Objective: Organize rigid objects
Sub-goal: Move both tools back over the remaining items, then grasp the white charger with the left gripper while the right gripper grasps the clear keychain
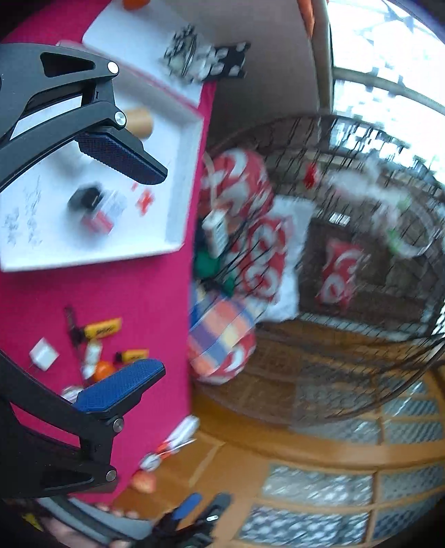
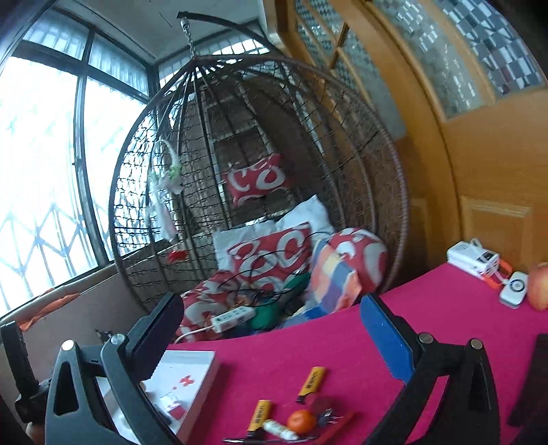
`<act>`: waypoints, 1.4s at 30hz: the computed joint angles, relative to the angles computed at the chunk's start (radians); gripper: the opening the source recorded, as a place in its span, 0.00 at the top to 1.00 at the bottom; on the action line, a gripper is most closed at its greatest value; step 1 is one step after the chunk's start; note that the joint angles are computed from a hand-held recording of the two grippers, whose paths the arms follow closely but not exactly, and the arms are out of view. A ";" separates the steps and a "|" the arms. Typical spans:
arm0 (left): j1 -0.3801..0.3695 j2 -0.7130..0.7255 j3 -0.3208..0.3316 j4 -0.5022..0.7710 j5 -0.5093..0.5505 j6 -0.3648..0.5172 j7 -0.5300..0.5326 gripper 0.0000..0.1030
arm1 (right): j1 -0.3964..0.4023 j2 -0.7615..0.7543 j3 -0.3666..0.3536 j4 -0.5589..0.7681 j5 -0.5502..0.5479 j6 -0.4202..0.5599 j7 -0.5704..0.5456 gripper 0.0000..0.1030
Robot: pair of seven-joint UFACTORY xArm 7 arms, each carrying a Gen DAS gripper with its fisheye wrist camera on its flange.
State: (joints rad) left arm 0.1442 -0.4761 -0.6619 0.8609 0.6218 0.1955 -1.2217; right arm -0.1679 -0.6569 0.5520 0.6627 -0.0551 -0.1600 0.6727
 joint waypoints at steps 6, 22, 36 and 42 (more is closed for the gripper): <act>-0.252 0.273 0.094 0.089 -0.077 0.041 0.203 0.00 | 0.120 0.029 -0.117 -0.048 -0.011 0.071 -0.033 0.00; -0.496 0.544 0.214 0.196 -0.088 0.124 0.351 0.23 | 0.514 0.198 -0.386 -0.082 0.019 0.378 -0.308 0.33; -0.663 0.559 0.394 0.222 -0.093 0.141 0.380 0.63 | 0.558 0.291 -0.399 -0.034 0.101 0.425 -0.414 0.87; -0.701 0.537 0.435 0.203 -0.025 0.130 0.303 0.63 | 0.556 0.299 -0.396 -0.030 0.127 0.416 -0.430 0.87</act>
State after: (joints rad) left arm -0.5572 0.0608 -0.2265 1.0641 0.5973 0.3254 -0.9186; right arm 0.3882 -0.3576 0.1561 0.6322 0.0720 0.2562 0.2432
